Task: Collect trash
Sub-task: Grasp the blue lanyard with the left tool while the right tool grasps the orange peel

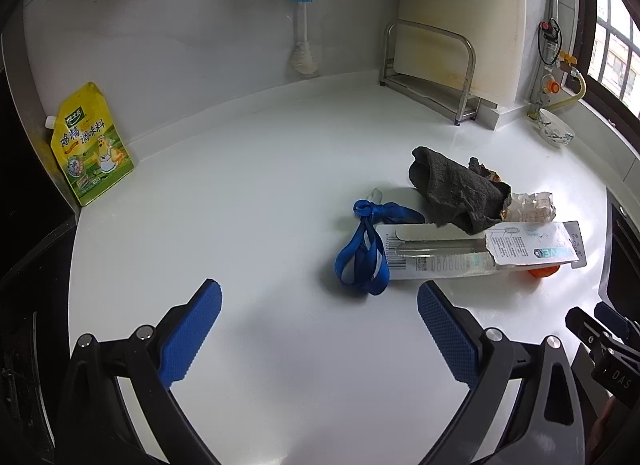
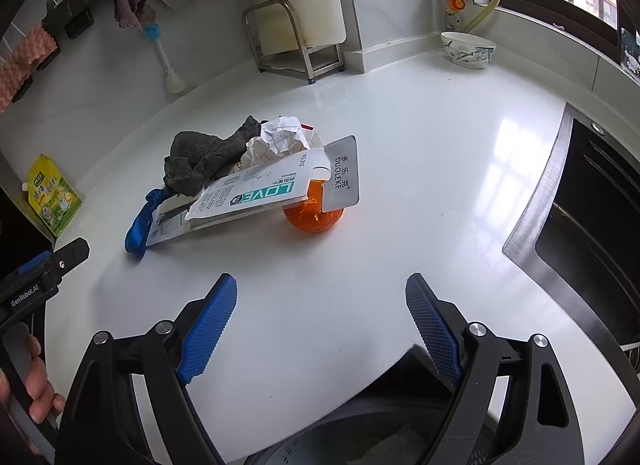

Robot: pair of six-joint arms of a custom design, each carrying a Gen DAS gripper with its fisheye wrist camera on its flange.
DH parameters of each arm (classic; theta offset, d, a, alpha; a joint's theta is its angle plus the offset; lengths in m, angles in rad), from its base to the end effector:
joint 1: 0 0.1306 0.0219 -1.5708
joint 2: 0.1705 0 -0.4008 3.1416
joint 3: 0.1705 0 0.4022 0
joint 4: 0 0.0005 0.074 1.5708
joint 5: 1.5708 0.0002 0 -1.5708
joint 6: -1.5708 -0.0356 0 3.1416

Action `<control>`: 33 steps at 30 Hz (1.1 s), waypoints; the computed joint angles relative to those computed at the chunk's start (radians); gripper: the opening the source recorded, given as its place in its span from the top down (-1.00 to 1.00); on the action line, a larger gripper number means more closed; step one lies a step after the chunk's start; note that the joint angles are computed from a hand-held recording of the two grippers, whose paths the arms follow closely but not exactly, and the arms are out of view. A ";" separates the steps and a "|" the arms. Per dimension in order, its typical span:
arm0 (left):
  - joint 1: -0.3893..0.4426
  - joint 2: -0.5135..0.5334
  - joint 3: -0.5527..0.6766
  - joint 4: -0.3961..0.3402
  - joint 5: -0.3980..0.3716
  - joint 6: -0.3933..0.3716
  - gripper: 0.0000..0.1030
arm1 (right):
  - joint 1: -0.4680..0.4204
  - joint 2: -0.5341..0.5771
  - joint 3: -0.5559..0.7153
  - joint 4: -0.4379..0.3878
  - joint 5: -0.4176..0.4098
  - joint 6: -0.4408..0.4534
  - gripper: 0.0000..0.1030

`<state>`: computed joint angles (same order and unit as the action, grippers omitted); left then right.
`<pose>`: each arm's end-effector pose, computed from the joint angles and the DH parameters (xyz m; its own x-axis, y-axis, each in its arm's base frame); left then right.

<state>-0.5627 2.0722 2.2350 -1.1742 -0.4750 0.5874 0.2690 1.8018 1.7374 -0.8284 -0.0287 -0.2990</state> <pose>0.6209 -0.3730 0.4198 -0.7459 -0.1122 -0.6565 -0.1733 0.9845 0.0285 0.6250 0.1728 0.3882 -0.8009 0.0846 -0.5928 -0.0493 0.9773 0.2061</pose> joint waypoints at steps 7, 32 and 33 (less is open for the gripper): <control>0.042 0.080 0.106 0.010 0.047 -0.071 -0.88 | 0.008 0.077 0.084 -0.032 0.047 -0.044 -0.60; 0.116 0.310 0.457 -0.102 0.205 -0.222 -0.88 | 0.028 0.233 0.280 -0.093 0.198 -0.050 -0.60; 0.118 0.314 0.462 -0.104 0.211 -0.222 -0.88 | 0.029 0.234 0.283 -0.095 0.197 -0.049 -0.60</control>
